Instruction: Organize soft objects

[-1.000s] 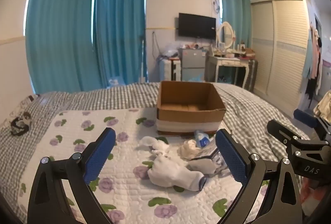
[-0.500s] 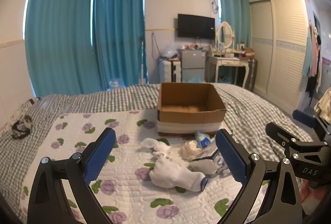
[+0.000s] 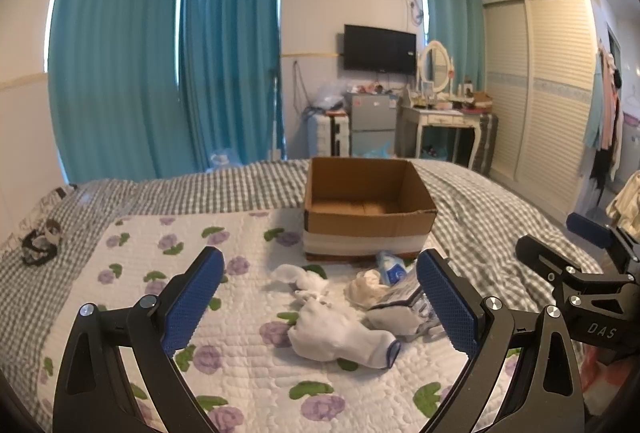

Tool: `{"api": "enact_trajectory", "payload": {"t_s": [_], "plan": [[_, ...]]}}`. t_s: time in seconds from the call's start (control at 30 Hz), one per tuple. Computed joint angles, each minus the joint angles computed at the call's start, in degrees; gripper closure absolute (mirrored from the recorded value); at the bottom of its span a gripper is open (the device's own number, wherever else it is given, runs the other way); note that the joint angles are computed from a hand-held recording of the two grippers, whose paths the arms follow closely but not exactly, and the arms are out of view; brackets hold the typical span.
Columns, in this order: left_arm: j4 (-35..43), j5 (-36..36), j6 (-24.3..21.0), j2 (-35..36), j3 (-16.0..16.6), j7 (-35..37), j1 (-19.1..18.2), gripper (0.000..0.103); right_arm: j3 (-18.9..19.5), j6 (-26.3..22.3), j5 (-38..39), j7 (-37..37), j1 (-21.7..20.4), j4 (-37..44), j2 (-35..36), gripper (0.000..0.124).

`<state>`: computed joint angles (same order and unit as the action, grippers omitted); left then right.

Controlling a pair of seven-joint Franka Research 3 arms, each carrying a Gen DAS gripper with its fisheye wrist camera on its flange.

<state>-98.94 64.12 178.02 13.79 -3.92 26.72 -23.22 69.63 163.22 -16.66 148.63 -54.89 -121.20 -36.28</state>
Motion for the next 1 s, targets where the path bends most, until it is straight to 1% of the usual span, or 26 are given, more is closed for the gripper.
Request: {"api": "enact_trajectory", "payload": {"t_s": [0.1,0.17,0.37,0.57,0.83,1.0], "plan": [[0.0,0.0,0.0,0.1,0.1,-0.5,-0.1,0.004,0.0,-0.2,-0.1,0.1,0.1,0.0,0.1,0.021],[-0.2,-1.1,-0.2,0.2,-0.4,0.5,0.2,0.004,-0.1,-0.2,-0.2,0.1,0.2,0.0,0.1,0.021],[-0.5,-1.3,0.0,0.1,0.0,0.7,0.0,0.004,-0.1,-0.2,-0.4,0.2,0.2,0.0,0.3,0.021],[-1.0,-2.9,-0.2,-0.1,-0.4,1.7,0.3,0.004,-0.5,-0.4,-0.8,0.4,0.7,-0.1,0.4,0.021],[-1.0,-1.8,-0.2,-0.4,0.3,0.7,0.0,0.004,-0.8,-0.6,-1.4,0.8,1.2,0.0,0.9,0.021],[-1.2,-2.0,-0.3,-0.6,0.0,1.0,0.4,0.004,-1.1,-0.8,-1.9,1.2,1.4,-0.1,0.9,0.021]]}}
